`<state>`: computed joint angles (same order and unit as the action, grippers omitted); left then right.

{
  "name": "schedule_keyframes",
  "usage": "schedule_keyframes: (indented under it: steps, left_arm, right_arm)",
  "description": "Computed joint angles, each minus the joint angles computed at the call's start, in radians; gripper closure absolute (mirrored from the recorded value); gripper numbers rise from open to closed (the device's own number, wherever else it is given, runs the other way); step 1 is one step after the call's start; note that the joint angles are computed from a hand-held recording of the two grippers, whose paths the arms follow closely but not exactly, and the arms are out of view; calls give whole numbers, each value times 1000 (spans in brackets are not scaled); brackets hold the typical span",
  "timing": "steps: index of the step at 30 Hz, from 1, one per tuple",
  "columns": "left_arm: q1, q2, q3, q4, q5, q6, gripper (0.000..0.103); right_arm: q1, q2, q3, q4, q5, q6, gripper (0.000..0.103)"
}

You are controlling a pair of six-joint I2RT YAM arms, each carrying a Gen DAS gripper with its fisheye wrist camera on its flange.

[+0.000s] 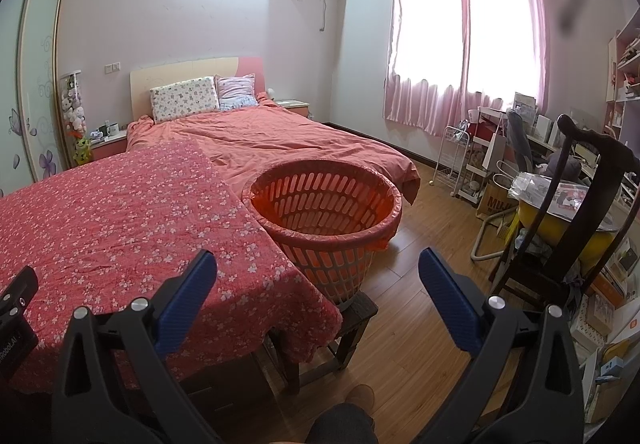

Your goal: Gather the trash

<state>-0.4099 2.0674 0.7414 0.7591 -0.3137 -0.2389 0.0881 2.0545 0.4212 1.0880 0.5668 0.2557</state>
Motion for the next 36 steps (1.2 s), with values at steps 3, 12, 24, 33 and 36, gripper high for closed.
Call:
schedule_keyframes:
  steps: [3,12,24,33,36]
  left_arm:
    - [1,1,0,-1,2,0,4]
    - [1,0,-1,-3,1,0,4]
    - [6,12,-1,0,1,5,4]
    - [9,10,-1,-2,3,7,4]
    - [7,11,3,-6,2,6,4]
  right_arm:
    - [-3,4,0,4,-3,-1,4]
    - [-4,1,1,1,-4,-1,4]
    - [-4,-2,0,-2,-5,-1,4]
    - [-8,-7,1,-7,-9,-2,4]
    - [-9,-8,0,-8,-10,-3,4]
